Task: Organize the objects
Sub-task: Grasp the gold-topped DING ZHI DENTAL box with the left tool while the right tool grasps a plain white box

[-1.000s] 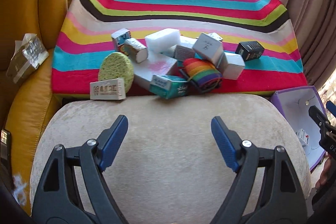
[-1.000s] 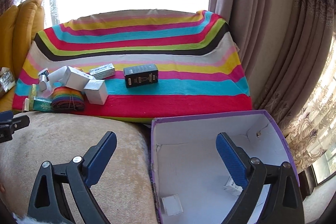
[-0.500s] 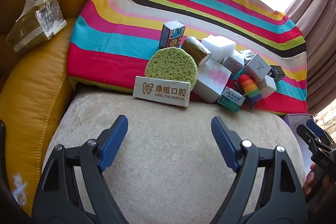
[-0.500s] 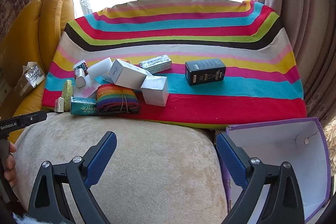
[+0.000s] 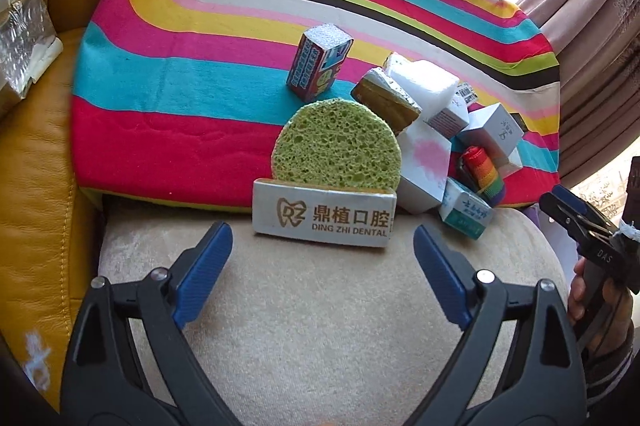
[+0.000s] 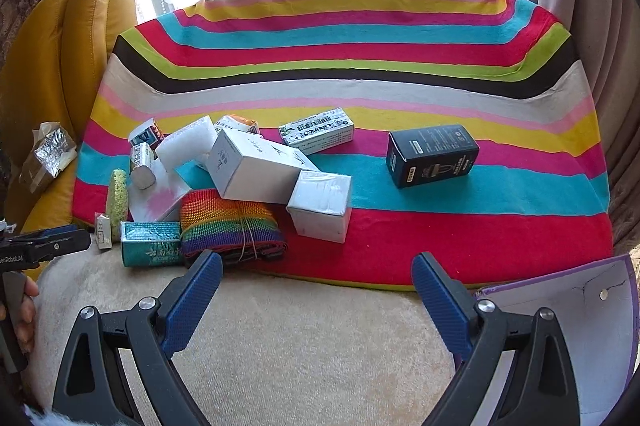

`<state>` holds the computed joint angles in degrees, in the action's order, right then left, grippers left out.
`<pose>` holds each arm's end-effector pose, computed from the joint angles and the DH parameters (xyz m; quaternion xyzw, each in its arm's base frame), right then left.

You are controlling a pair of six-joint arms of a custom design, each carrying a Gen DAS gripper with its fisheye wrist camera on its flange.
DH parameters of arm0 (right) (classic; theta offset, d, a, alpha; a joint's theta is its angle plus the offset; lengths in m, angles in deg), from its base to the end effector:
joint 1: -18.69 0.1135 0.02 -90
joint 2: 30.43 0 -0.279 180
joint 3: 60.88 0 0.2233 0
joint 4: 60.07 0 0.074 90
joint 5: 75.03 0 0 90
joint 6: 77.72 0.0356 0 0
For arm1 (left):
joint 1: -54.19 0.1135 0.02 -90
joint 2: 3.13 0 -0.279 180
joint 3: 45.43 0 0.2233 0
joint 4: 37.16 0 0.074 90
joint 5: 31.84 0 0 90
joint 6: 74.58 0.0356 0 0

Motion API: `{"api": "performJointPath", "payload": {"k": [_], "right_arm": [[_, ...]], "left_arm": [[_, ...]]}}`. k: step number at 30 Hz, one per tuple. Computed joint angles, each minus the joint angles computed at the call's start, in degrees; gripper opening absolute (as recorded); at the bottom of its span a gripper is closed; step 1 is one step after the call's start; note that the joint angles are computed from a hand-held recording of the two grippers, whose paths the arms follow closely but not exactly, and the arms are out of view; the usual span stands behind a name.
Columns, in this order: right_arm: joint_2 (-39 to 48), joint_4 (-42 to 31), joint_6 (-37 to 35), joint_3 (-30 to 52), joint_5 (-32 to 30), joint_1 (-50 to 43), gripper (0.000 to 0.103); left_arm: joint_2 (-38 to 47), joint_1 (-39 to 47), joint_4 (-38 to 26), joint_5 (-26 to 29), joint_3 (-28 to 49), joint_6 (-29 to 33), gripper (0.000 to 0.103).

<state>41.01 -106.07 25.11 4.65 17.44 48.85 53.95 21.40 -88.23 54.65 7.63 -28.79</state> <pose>0.1918 0.1097 0.2688 -0.1354 0.9353 0.1006 0.3110 0.1305 -0.0815 0.2422 -0.1040 0.9479 -0.1638 0.2528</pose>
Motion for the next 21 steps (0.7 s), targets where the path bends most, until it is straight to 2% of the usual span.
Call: {"api": "performJointPath", "payload": {"k": [5,10,13,17,21], "right_arm": [[3.2,1.0,-0.4,1.6,-1.2,-0.9,0.097],[6.6,1.9,-0.9,3.2,-2.5,-2.2,0.097],[8.2,2.3,-1.1,3.9,-3.2,-3.0,0.096],[10.4,2.6,-0.8,5.0,-2.5,-3.1,0.091],[13.0,2.3,-0.5,6.0,-1.9,-3.4,0.082]], "left_arm": [[3.3,5.6,3.2,5.7,-0.1,6.1,0.094],[6.3,7.9,5.0,8.3,-0.5,7.4,0.094],[6.9,6.4,4.4,7.0,0.3,7.5,0.084],[6.4,3.0,2.9,2.4,1.2,5.6,0.084],[6.4,-4.0,-0.9,-6.5,3.5,-1.4,0.084]]}}
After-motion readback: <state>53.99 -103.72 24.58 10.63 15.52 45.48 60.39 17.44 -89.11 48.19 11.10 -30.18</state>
